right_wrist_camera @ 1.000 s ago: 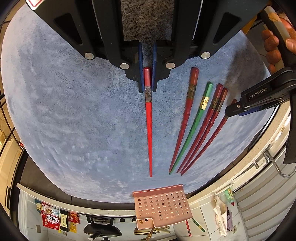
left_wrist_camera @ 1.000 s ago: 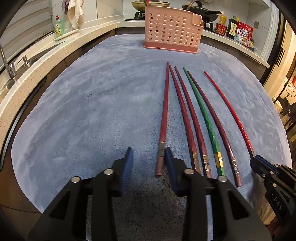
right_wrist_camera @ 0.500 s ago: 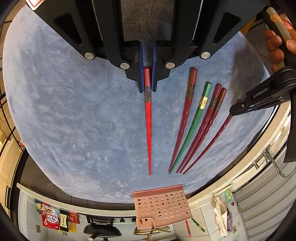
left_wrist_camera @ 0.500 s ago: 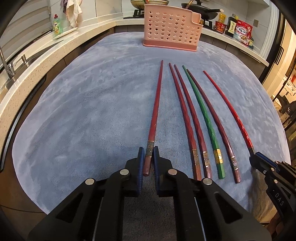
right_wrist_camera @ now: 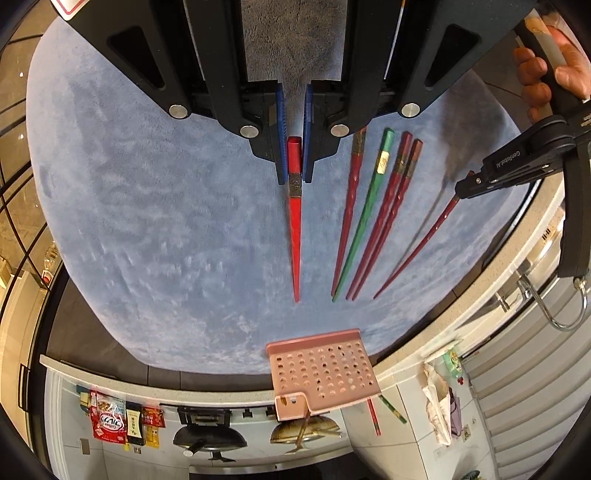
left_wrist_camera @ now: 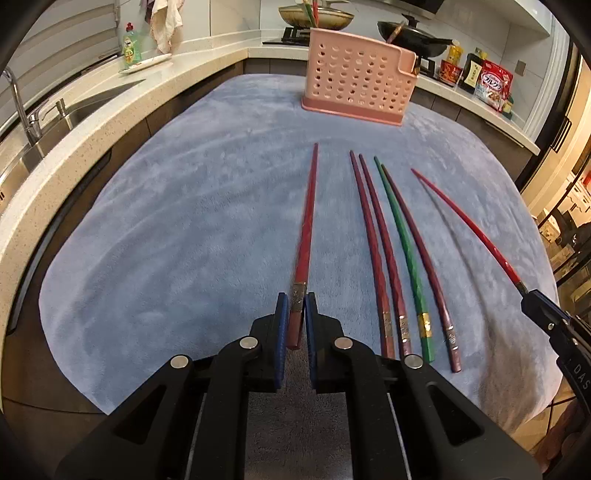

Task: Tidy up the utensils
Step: 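Lift both held chopsticks and carry them up over the pink holder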

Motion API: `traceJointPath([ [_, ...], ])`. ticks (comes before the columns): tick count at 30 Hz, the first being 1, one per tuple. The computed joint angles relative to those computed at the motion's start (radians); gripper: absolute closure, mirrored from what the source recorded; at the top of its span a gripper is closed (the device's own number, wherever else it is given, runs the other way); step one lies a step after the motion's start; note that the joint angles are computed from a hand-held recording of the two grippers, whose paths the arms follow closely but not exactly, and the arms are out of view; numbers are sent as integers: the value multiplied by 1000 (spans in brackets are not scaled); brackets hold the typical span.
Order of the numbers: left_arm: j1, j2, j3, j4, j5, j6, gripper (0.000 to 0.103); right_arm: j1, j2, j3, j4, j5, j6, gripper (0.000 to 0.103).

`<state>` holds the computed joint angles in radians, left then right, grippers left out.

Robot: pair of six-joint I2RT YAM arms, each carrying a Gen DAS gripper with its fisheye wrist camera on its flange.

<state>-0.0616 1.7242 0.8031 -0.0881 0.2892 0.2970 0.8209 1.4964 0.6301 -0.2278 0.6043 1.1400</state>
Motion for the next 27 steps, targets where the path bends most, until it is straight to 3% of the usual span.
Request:
traceJointPath([
  [15, 37, -109, 106, -140, 73, -44, 94, -43, -218, 48, -123, 115, -109, 96],
  [27, 43, -94, 258, -193, 92, -77, 96, -148, -313, 89, -100, 136, -261, 96],
])
